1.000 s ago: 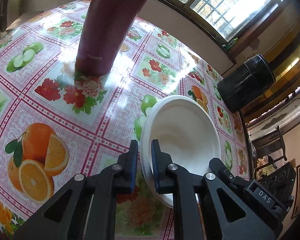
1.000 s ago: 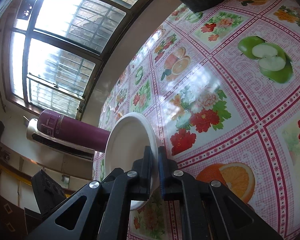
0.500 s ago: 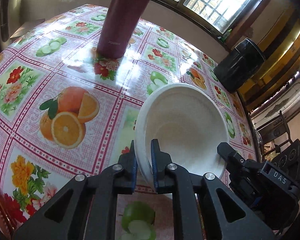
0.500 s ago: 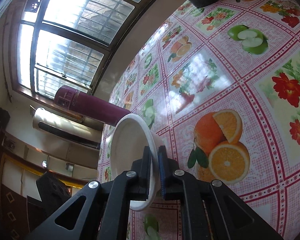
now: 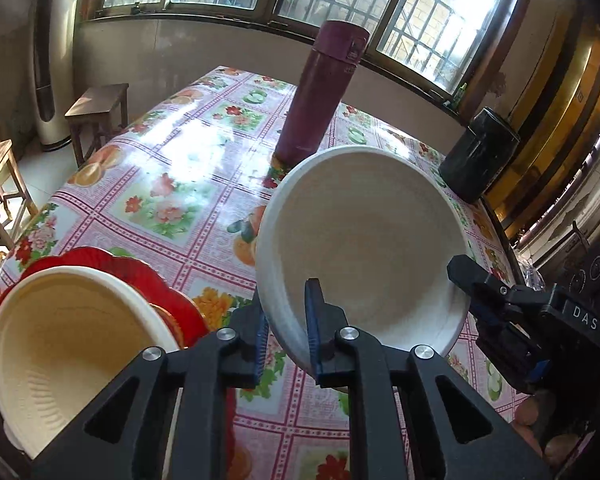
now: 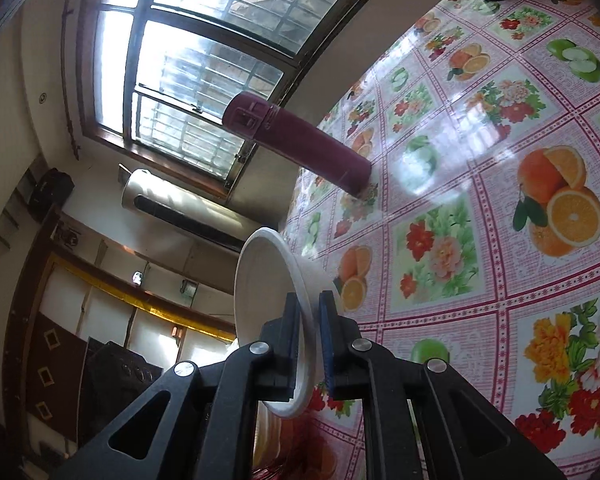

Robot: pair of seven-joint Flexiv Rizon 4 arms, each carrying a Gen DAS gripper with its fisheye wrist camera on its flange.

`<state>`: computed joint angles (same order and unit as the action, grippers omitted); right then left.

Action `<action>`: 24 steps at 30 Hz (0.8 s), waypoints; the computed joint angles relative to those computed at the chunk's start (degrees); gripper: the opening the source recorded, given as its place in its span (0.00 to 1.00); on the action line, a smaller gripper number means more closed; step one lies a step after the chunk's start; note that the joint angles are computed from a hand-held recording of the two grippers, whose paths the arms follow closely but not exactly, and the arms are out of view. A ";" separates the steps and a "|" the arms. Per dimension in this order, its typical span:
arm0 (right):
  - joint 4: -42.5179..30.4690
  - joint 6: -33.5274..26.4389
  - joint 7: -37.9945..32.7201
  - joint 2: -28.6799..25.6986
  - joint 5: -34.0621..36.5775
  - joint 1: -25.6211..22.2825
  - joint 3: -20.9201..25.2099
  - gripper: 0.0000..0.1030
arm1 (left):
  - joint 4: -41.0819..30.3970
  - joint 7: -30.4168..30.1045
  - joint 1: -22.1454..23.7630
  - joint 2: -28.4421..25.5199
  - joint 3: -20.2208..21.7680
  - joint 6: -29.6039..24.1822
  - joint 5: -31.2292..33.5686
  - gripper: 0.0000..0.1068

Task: Organize plates and bowls
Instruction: 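Lift and carry the small white bowl with both tools toward the stack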

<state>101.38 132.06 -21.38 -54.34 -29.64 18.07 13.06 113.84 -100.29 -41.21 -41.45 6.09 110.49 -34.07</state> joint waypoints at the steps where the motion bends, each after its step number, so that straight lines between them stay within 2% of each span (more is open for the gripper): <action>1: -0.45 -0.60 -0.02 0.42 -0.76 0.33 0.17 0.11 | 1.28 -0.06 -0.67 0.69 0.94 0.74 -0.35 0.13; 5: -2.64 -2.06 0.13 0.15 -3.97 1.77 1.34 0.11 | 6.73 1.59 -4.13 3.24 4.57 3.52 -4.82 0.14; 11: -6.34 -5.31 2.14 -1.79 -10.24 3.00 3.49 0.11 | 13.00 4.71 -3.91 5.51 3.26 7.26 -11.60 0.14; 17: -9.40 -9.44 4.35 -4.12 -16.32 2.95 5.47 0.10 | 17.65 4.80 1.38 6.39 -1.98 10.73 -12.16 0.14; 24: -10.68 -14.03 3.37 -5.38 -17.18 3.71 6.62 0.10 | 19.28 4.40 4.71 5.74 -4.86 10.98 -11.41 0.14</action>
